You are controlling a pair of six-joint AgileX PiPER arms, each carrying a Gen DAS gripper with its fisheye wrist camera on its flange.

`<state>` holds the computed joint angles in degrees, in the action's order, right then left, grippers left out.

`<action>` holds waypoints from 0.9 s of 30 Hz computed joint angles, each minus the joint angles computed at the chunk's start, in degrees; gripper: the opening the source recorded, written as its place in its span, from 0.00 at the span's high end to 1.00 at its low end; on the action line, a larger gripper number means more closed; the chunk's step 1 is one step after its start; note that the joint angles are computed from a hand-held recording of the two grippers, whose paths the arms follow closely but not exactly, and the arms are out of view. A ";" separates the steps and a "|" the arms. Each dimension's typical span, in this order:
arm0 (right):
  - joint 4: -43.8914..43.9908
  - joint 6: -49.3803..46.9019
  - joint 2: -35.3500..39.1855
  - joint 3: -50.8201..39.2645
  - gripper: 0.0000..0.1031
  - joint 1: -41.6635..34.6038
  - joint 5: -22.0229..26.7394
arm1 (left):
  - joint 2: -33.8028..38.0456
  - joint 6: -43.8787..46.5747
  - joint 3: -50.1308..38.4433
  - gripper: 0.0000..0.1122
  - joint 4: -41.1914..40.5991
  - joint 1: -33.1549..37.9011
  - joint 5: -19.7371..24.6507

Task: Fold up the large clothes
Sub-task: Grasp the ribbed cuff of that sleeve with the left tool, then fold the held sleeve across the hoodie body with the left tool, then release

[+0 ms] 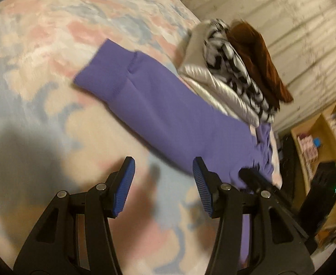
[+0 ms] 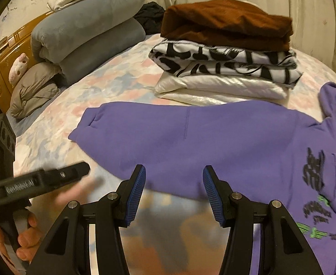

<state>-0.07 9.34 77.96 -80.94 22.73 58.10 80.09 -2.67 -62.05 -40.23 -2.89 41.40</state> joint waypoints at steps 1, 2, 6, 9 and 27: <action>0.04 0.01 0.40 0.31 0.49 0.05 -0.67 | 0.66 1.15 -0.27 0.56 -1.25 0.92 0.03; -0.20 0.30 1.24 0.41 0.49 0.31 -1.57 | 2.09 2.43 -0.86 0.56 -2.90 2.14 0.22; 1.17 0.43 3.50 0.96 0.49 0.21 -3.34 | 6.79 5.03 -3.07 0.56 -6.75 4.45 -0.30; 1.60 0.39 3.85 2.42 0.49 0.13 -4.79 | 9.95 3.08 -5.79 0.56 -5.18 3.30 -2.69; 23.83 -20.39 -6.73 4.72 0.49 -32.45 5.03 | 11.55 -34.90 -36.23 0.95 40.13 -26.81 5.90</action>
